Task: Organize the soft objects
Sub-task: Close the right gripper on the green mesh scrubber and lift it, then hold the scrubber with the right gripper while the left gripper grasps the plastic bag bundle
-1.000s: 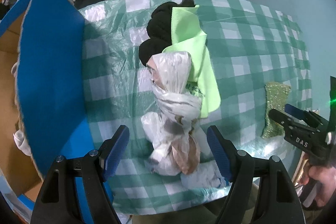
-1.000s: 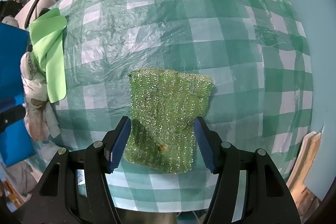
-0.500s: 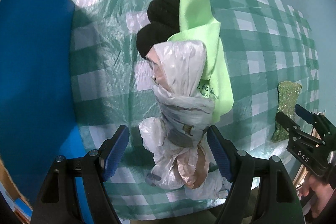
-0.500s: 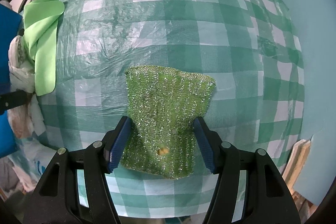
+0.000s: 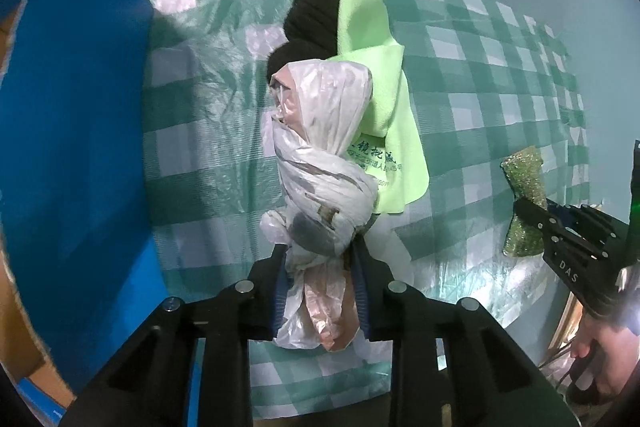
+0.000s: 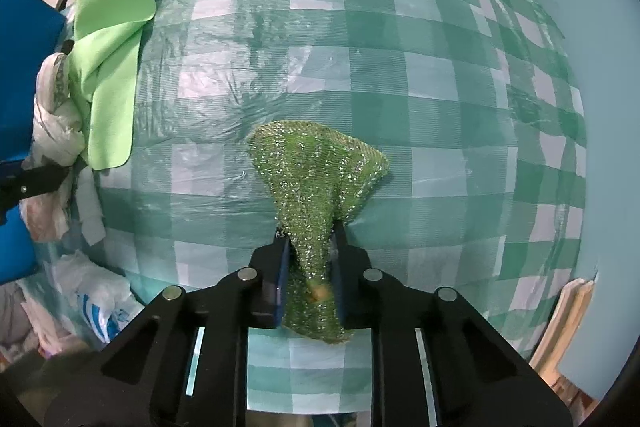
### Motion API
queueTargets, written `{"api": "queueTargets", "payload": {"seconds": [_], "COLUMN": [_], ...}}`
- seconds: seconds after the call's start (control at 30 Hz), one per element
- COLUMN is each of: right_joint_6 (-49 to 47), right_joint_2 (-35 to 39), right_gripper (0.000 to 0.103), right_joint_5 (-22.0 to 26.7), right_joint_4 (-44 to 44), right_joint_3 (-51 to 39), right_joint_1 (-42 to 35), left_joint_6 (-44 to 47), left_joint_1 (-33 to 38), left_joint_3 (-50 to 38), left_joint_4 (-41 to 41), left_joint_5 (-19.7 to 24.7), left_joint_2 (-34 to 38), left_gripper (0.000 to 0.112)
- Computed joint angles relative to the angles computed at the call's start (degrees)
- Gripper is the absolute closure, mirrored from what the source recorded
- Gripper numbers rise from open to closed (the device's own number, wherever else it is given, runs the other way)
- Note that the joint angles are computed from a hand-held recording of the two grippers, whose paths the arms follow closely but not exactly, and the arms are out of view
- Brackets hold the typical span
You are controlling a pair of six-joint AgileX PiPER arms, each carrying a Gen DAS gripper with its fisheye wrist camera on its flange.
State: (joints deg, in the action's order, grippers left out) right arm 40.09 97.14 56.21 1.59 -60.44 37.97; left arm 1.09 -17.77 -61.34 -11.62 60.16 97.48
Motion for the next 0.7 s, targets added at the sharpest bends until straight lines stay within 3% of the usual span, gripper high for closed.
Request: {"api": "queueTargets", "payload": {"seconds": [0.27,0.4,0.7], "right_joint_6": [0.68,1.08,2.99], "right_joint_2": [-4.66,-6.91,-10.53], "right_gripper": [0.088,0.088,0.088], "right_joint_5": [-1.92,-2.54,0.99], "right_joint_4": [0.57,0.55,-0.74], "right_joint_3": [2.69,2.84,-0.26], "right_joint_1": [1.16,2.01,5.21], "left_joint_6": [0.81,0.23,0.4], "left_joint_1": [2.28,2.03,2.15], "left_joint_3": [3.35,3.36,2.28], "left_joint_4": [-0.15,0.19,0.35], "left_joint_5": [-0.51,1.55,5.15], "left_joint_2": [-4.29,-7.6,-13.24], "left_gripper": [0.085,0.085,0.085]}}
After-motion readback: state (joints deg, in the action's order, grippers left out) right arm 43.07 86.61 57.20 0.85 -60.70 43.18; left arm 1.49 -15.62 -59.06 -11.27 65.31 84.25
